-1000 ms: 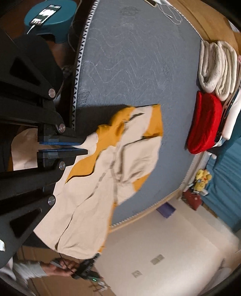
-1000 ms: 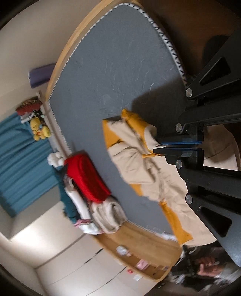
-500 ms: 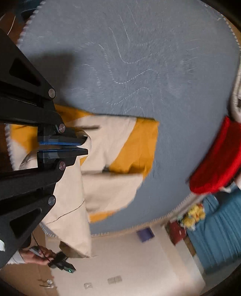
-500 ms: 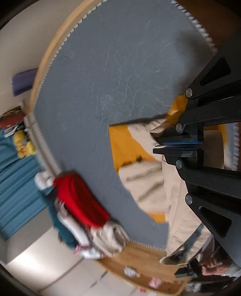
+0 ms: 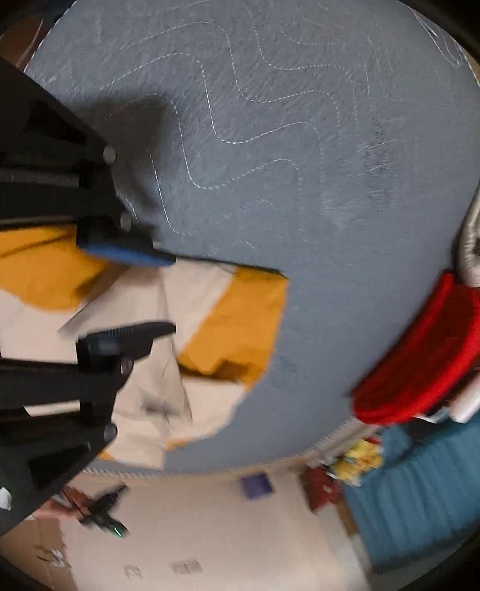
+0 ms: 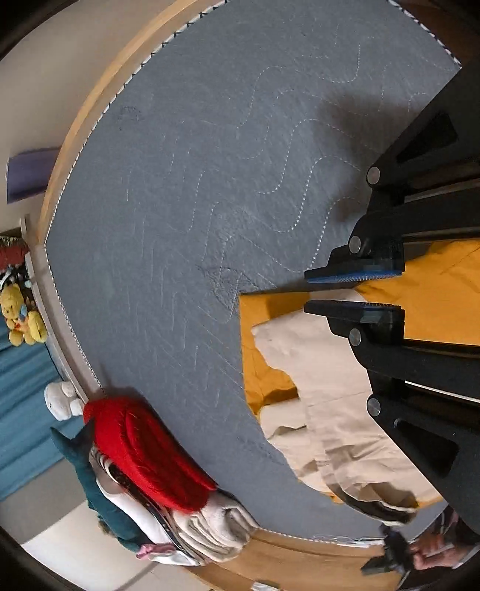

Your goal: Fold large clothes

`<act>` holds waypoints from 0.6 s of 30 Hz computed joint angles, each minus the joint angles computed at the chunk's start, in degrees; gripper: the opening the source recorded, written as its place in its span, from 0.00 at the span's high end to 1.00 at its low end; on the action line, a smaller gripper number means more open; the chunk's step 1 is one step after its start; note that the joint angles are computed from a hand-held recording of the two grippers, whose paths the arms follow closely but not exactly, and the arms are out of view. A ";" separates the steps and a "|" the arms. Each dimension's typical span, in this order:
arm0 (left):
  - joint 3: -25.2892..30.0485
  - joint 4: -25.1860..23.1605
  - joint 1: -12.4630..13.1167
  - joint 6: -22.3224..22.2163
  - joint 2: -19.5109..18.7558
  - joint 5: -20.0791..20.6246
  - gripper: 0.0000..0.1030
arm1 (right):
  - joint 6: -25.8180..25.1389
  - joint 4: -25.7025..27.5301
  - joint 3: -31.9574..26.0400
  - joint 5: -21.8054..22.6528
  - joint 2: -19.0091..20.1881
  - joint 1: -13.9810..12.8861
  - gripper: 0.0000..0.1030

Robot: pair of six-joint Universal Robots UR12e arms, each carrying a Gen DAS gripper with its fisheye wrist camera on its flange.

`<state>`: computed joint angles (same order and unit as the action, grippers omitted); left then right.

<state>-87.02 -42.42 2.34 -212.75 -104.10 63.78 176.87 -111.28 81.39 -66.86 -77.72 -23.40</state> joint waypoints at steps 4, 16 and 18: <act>-2.52 -0.07 -0.77 0.73 1.90 2.44 0.69 | -2.23 -0.51 2.57 1.52 -1.40 0.08 0.88; 4.05 -13.73 -4.40 10.40 -2.40 14.26 0.60 | -6.70 3.15 3.59 1.37 -0.52 0.84 0.60; 4.83 -14.67 -4.40 11.14 -3.01 14.47 0.58 | -6.04 2.26 3.50 1.14 -0.07 1.24 0.34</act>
